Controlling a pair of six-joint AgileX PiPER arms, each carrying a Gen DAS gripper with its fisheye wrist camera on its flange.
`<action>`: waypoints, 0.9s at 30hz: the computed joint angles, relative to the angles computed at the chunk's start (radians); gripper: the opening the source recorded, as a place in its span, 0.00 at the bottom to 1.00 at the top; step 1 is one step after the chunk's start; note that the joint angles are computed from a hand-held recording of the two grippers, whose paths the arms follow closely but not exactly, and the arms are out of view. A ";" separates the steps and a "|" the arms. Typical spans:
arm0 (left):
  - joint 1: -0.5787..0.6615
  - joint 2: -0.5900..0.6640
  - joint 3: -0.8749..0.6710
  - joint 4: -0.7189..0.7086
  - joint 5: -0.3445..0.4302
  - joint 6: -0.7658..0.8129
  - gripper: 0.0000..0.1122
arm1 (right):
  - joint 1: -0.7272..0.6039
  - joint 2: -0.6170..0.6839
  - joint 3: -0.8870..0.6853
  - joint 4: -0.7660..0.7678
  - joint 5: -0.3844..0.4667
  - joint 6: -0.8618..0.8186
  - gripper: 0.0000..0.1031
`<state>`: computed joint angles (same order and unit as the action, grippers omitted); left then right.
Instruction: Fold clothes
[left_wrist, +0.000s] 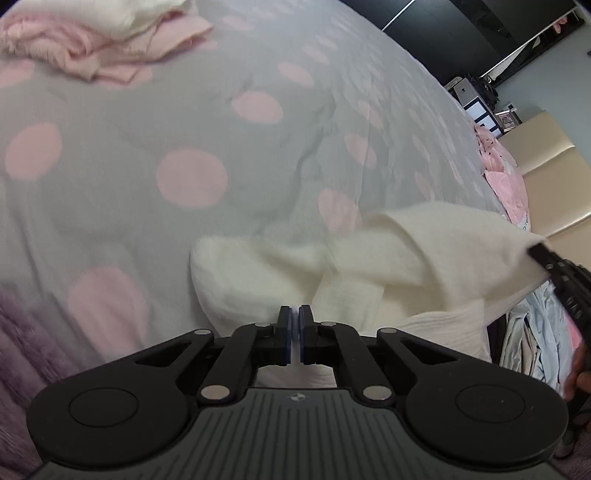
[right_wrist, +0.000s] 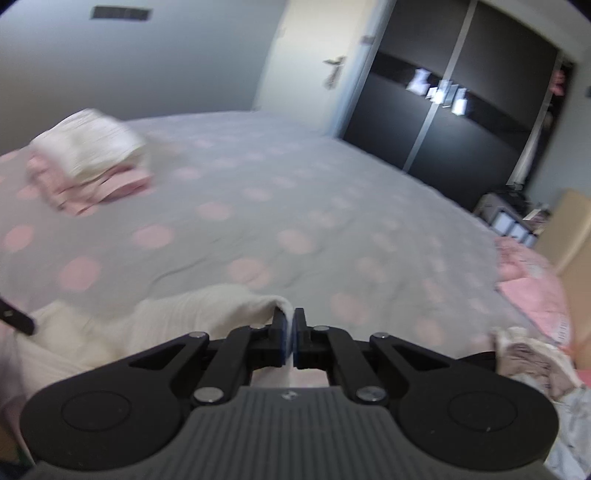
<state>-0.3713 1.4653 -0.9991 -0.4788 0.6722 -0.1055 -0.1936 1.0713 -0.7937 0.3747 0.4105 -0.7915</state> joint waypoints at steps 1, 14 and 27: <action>0.006 -0.004 -0.020 0.016 0.010 0.005 0.00 | -0.029 0.001 -0.021 0.019 0.008 -0.010 0.03; -0.044 0.084 -0.283 0.076 0.093 0.130 0.01 | -0.204 -0.040 -0.287 -0.011 0.143 -0.023 0.03; -0.223 0.279 -0.242 -0.032 -0.030 0.341 0.38 | -0.512 0.125 -0.121 0.115 0.063 -0.145 0.03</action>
